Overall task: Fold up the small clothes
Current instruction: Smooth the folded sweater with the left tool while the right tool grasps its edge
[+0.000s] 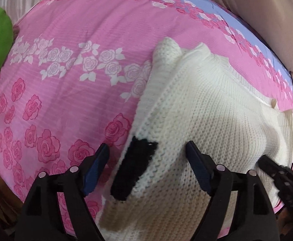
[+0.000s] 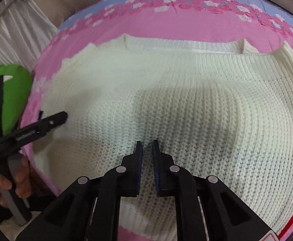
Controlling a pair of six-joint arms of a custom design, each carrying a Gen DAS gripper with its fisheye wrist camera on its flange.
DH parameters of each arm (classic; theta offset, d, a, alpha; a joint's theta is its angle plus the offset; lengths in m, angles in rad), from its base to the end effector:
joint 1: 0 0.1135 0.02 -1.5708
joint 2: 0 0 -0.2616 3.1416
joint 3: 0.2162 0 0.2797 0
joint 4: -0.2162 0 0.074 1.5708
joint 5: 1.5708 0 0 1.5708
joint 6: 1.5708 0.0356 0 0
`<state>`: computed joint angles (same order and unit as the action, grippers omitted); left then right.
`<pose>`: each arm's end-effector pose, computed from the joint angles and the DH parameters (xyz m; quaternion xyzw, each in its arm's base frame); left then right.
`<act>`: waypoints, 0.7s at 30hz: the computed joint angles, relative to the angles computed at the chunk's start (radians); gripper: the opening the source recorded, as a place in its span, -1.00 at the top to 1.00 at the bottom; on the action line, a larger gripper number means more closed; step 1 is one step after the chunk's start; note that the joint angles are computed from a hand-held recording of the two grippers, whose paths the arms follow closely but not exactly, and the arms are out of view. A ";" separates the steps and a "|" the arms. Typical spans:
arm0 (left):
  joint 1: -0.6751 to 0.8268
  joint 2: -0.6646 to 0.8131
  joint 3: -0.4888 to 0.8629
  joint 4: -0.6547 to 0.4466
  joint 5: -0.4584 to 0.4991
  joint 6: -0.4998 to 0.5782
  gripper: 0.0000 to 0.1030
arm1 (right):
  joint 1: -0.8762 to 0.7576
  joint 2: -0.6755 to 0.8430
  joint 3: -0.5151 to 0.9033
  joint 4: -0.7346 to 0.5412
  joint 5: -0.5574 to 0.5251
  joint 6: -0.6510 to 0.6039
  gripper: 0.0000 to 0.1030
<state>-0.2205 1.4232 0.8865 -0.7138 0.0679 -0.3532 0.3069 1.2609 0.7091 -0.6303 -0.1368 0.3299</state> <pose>0.2741 -0.0639 0.1802 -0.0600 0.9848 -0.0772 0.1434 0.2328 0.0789 0.1694 -0.0019 0.9790 0.1240 0.1620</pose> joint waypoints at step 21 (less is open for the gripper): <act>-0.027 -0.068 0.012 -0.018 -0.068 0.007 -0.52 | -0.724 -0.062 -0.025 -0.021 0.028 -0.256 0.96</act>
<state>-0.2473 1.3550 0.8984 -0.7314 -0.0003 -0.3460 -0.4169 1.1984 0.6842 -0.6515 -0.1092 0.0736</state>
